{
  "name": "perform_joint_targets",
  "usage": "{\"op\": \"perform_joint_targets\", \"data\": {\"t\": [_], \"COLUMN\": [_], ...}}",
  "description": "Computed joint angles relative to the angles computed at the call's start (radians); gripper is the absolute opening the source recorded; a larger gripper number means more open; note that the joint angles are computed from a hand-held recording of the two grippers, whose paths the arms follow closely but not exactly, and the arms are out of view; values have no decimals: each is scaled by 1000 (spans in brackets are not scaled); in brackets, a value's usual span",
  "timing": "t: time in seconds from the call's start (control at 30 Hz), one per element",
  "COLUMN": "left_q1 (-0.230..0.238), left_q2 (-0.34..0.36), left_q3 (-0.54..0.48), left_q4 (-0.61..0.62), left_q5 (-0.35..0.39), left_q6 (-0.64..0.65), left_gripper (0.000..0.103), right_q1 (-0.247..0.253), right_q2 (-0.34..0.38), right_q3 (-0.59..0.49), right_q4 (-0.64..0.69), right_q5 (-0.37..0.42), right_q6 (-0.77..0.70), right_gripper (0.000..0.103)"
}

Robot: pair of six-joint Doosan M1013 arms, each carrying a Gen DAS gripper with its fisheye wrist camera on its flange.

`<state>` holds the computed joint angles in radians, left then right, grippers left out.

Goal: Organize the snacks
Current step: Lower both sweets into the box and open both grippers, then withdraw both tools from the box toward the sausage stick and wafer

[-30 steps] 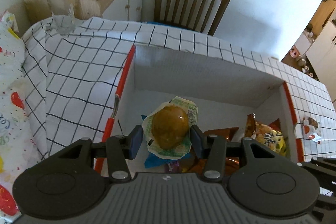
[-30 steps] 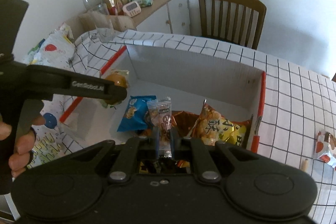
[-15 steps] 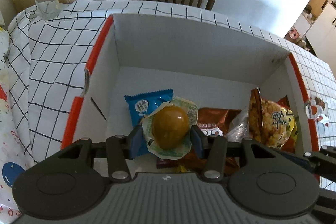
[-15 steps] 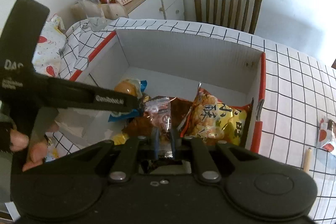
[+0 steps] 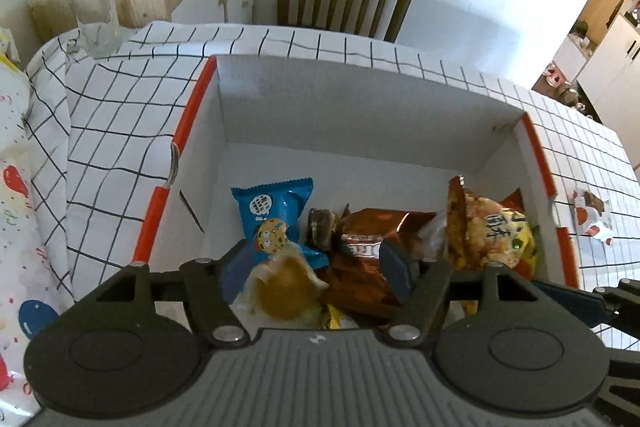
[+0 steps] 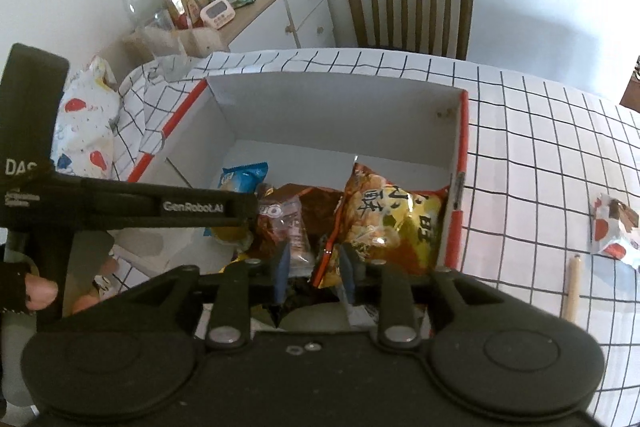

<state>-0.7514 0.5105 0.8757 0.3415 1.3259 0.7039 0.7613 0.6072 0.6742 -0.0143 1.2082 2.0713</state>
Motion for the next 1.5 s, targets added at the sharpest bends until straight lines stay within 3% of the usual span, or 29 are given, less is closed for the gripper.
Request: {"op": "perform_joint_targets", "data": {"t": [0.53, 0.67, 1.1, 1.3, 1.5], "left_q1": [-76, -93, -144, -172, -195], "left_q2": [-62, -69, -57, -33, 7], "left_q3": [22, 17, -25, -60, -116], "left_q4": [74, 97, 140, 146, 124], "left_q5": [-76, -81, -74, -72, -73], "left_q6": [5, 3, 2, -24, -65], "left_gripper": [73, 80, 80, 85, 87], "right_q1": [11, 15, 5, -17, -54], "right_q2": [-111, -139, -232, -283, -333], "right_q3": [122, 148, 247, 315, 389], "right_q4": [-40, -72, -116, -129, -108], "right_q5": [-93, -113, -149, -161, -175], "right_q6": [20, 31, 51, 48, 22], "right_gripper": [54, 63, 96, 102, 103]}}
